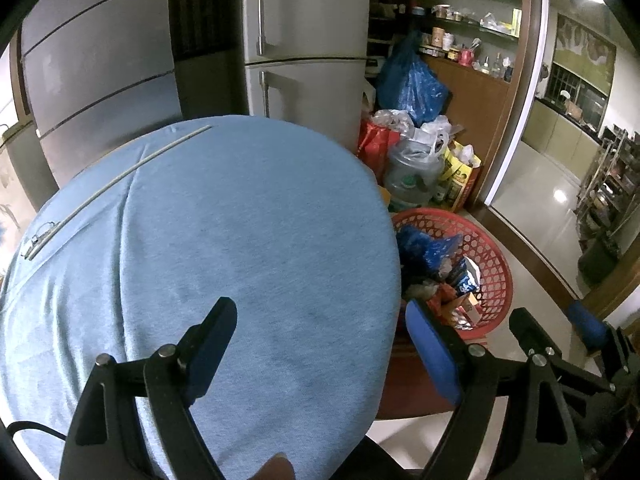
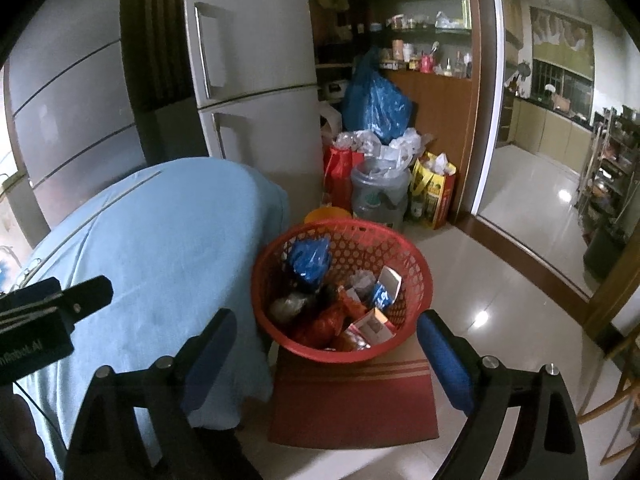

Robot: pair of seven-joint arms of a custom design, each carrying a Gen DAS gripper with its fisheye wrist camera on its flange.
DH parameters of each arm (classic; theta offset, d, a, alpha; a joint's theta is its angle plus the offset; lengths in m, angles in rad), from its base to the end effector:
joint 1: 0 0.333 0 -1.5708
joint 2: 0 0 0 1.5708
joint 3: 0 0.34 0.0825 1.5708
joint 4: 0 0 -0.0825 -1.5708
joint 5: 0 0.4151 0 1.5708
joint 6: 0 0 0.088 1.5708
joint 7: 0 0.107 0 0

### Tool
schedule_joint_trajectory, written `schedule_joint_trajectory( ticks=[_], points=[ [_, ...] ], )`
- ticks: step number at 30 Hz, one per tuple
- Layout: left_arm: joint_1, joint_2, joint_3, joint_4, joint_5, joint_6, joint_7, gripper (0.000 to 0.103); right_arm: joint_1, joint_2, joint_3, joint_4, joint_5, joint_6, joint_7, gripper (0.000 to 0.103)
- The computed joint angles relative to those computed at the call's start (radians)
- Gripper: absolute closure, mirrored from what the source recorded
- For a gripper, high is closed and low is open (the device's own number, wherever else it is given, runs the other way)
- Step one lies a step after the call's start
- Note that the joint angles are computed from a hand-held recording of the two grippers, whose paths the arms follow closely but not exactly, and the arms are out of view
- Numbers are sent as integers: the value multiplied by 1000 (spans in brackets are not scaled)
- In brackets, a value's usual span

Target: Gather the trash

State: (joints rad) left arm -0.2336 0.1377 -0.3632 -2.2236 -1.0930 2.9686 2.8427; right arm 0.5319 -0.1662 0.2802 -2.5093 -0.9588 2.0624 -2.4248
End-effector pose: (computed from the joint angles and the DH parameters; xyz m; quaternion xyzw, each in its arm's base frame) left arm 0.5204 -0.2763 0.3601 -0.3432 0.8678 -0.3417 0.1112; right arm 0.3423 0.2962 0.3394 -0.3102 0.8561 -0.3749 0.1740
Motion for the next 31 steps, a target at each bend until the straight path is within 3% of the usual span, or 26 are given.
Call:
schedule_joint_trajectory(
  ticks=[20,31],
  points=[
    [6,6,-10,1,19,-4,-7,16,3,-3,1,2,22,-29,-16,10],
    [6,1,-1,3,-35,-27,59,16,3,-2,0,0,25,-23,-16,10]
  ],
)
